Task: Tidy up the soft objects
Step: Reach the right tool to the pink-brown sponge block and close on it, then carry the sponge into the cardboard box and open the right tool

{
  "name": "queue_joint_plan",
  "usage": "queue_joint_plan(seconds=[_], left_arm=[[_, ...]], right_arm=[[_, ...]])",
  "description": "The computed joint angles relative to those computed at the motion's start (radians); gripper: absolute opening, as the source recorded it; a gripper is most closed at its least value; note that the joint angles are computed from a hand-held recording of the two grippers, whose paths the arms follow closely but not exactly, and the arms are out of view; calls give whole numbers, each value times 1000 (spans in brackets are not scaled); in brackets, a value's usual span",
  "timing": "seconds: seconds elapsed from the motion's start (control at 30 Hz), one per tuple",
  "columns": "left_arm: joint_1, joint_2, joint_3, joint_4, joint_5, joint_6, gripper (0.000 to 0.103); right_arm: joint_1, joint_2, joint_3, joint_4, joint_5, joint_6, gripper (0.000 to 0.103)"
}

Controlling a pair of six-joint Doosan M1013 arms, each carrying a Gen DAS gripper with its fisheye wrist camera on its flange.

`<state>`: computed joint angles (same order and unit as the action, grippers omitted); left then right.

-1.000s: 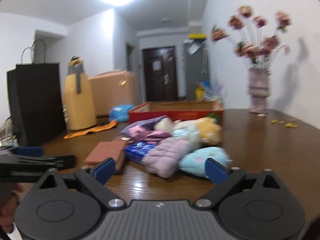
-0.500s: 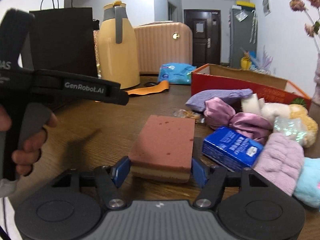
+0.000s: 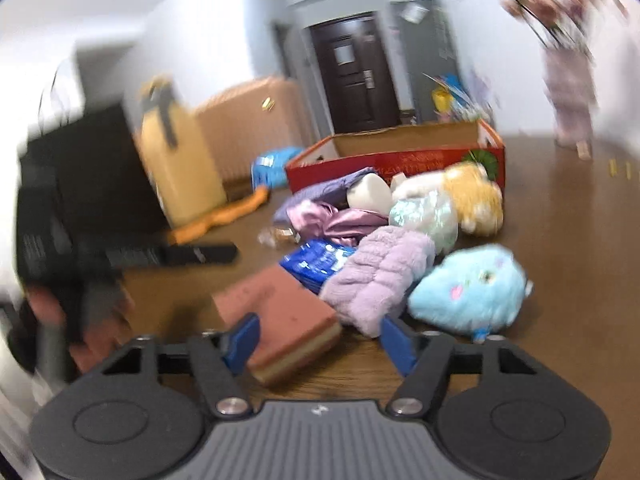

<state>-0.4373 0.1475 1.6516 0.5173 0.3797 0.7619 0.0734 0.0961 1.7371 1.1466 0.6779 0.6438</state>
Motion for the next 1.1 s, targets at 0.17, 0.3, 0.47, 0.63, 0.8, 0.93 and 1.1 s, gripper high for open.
queue_joint_plan(seconds=[0.17, 0.3, 0.47, 0.63, 0.8, 0.93, 1.1], left_arm=[[12, 0, 0, -347, 21, 265, 50], [-6, -25, 32, -281, 12, 170, 35], [-5, -48, 37, -435, 59, 249, 34], [30, -33, 24, -658, 59, 396, 48], [22, -41, -2, -574, 52, 313, 37], [50, -6, -97, -584, 1, 363, 37], [117, 162, -386, -584, 82, 414, 37]], right_arm=[[29, 25, -4, -17, 11, 144, 34], [13, 40, -6, 33, 51, 169, 30], [12, 45, -21, -20, 66, 180, 29], [-1, 83, -77, -57, 148, 216, 30], [-12, 88, -121, -74, 200, 245, 27], [-16, 126, -226, -22, 192, 188, 27], [2, 348, -620, -126, 257, 354, 27]])
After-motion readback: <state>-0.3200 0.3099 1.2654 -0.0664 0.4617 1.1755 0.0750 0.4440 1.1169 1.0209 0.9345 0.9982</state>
